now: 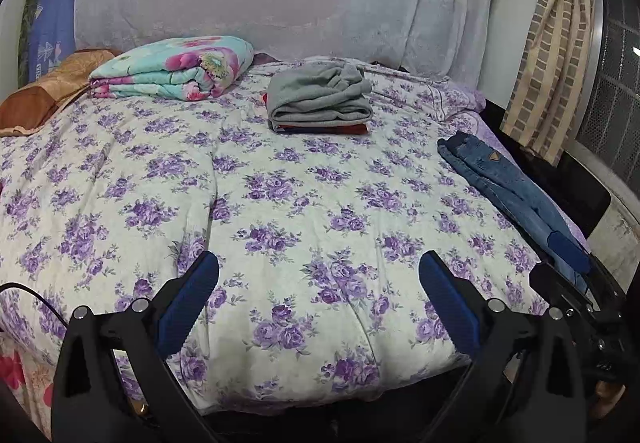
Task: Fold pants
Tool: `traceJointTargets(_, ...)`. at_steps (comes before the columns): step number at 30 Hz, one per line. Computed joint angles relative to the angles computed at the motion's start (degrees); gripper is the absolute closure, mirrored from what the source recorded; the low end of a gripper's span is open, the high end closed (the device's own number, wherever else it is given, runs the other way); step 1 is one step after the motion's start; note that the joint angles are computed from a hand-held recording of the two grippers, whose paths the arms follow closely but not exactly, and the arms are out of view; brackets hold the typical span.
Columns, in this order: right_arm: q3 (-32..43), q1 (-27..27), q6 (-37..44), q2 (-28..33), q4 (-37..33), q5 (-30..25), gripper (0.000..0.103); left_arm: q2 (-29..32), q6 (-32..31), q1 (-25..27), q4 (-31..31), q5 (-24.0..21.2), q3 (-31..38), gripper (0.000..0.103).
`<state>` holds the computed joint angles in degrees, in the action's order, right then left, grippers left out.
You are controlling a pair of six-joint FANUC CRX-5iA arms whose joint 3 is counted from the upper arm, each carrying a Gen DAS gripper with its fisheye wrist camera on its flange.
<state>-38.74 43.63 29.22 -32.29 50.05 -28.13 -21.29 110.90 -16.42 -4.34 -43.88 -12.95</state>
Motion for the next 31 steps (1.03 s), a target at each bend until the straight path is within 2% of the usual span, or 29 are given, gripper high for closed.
traceJointTargets(3,0.16,-0.16,0.10,0.22,-0.56,-0.07,0.004,0.88,2.05,-0.34,-1.82,-1.48,1.07,0.005)
traceJointTargets(5,0.32,-0.23,0.38,0.45,-1.09,-0.19,0.004,1.62,5.11,-1.68,-5.65,-3.09,2.64,0.005)
traceJointTargets(9,0.94,0.03,2.07,0.99,-3.28,-0.69,0.004,2.58,4.95,-1.67,-5.94,-4.69,3.47,0.005)
traceJointTargets(12,1.07,0.05,2.74,1.20,-4.08,-0.67,0.004,5.16,6.39,-3.30,-8.97,-9.33,6.69,0.005)
traceJointTargets(15,1.19,0.07,3.49,1.34,-4.92,-0.68,0.004,4.91,5.27,-2.48,-7.20,-8.52,5.86,0.005)
traceJointTargets(18,1.33,0.08,4.00,1.50,-5.66,-0.84,0.004,4.78,9.46,-5.15,-13.18,-9.05,7.10,0.005)
traceJointTargets(21,1.34,0.02,4.33,1.55,-6.15,-0.77,0.004,5.03,9.25,-4.84,-12.79,-9.27,7.19,0.005)
traceJointTargets(25,1.28,0.07,4.19,1.57,-6.07,-0.83,0.004,6.20,12.61,-7.64,-18.43,-11.85,9.28,0.005)
traceJointTargets(31,1.22,-0.19,4.24,1.85,-6.65,-0.84,0.004,7.18,13.87,-8.04,-19.72,-13.78,10.18,0.005)
